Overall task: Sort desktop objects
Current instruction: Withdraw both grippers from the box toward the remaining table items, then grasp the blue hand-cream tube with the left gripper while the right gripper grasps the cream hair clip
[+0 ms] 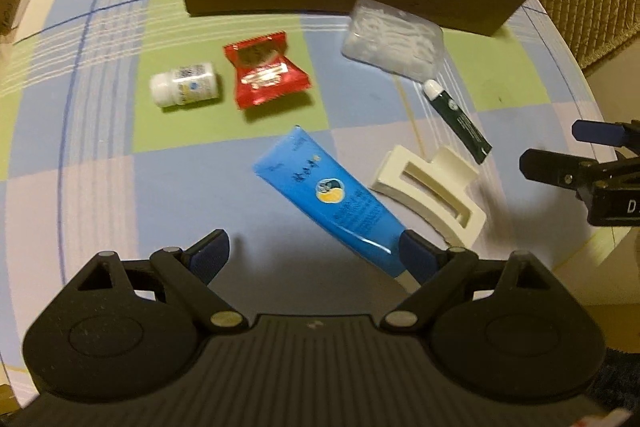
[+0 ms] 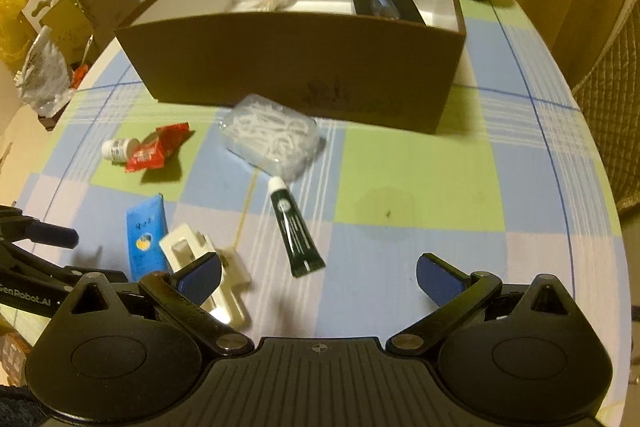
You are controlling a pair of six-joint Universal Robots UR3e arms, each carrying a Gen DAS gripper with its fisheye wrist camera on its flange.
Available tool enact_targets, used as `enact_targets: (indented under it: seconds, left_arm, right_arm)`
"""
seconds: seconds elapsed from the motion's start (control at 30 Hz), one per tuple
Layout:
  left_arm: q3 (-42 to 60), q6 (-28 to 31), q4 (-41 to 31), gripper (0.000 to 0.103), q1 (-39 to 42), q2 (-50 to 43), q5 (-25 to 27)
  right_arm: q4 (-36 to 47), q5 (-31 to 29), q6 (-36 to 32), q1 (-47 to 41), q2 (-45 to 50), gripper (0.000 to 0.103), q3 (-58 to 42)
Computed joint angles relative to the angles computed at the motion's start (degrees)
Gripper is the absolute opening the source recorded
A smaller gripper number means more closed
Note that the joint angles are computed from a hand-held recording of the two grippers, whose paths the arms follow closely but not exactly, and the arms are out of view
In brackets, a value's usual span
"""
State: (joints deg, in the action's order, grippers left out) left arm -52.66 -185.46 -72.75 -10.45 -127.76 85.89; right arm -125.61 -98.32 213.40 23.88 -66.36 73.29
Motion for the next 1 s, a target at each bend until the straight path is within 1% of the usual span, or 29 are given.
enact_targets:
  seconds: [0.17, 0.27, 0.4, 0.53, 0.67, 0.77, 0.83, 0.87, 0.93, 1.0]
  left_arm:
    - [4.40, -0.78, -1.30, 0.089, -0.85, -4.09, -1.20]
    - [6.03, -1.48, -1.09, 0.089, -1.57, -6.04, -0.98]
    - [6.67, -2.07, 0.01, 0.083, -2.11, -7.12, 0.00]
    - [2.80, -2.70, 3.18, 0.076, -0.91, -5.17, -0.44]
    - [-1.59, -0.37, 5.15, 0.064, 0.04, -2.35, 0.62]
    - [-5.25, 1.03, 6.03, 0.063, 1.16, 0.19, 1.46]
    - [-7.19, 1.44, 6.49, 0.062, 1.85, 1.55, 2.86]
    - [-7.99, 1.82, 6.75, 0.061, 1.86, 2.06, 4.58]
    - [-10.30, 3.32, 8.35, 0.053, 1.66, 3.16, 7.54]
    - [-13.04, 4.92, 10.41, 0.049, 2.17, 4.52, 7.82]
  right_arm:
    - [-0.79, 0.38, 0.25, -0.89, -1.72, 0.101, 2.93]
    - [-1.03, 0.34, 0.37, -1.33, -2.43, 0.101, 4.20]
    - [-1.60, 0.69, 0.06, -1.95, -3.21, 0.101, 5.74]
    - [-1.90, 1.20, -0.61, -2.37, -3.21, 0.101, 5.99]
    - [-1.90, 1.59, -1.42, -2.51, -2.42, 0.101, 5.15]
    - [-1.91, 1.84, -2.04, -2.57, -1.65, 0.101, 4.28]
    - [-2.05, 2.14, -2.33, -2.66, -1.31, 0.101, 3.97]
    - [-2.05, 2.23, -2.44, -2.66, -1.15, 0.101, 3.76]
    - [-2.33, 2.45, -2.78, -2.59, -0.80, 0.101, 3.39]
    - [-2.46, 2.73, -3.16, -2.52, -0.37, 0.101, 2.88]
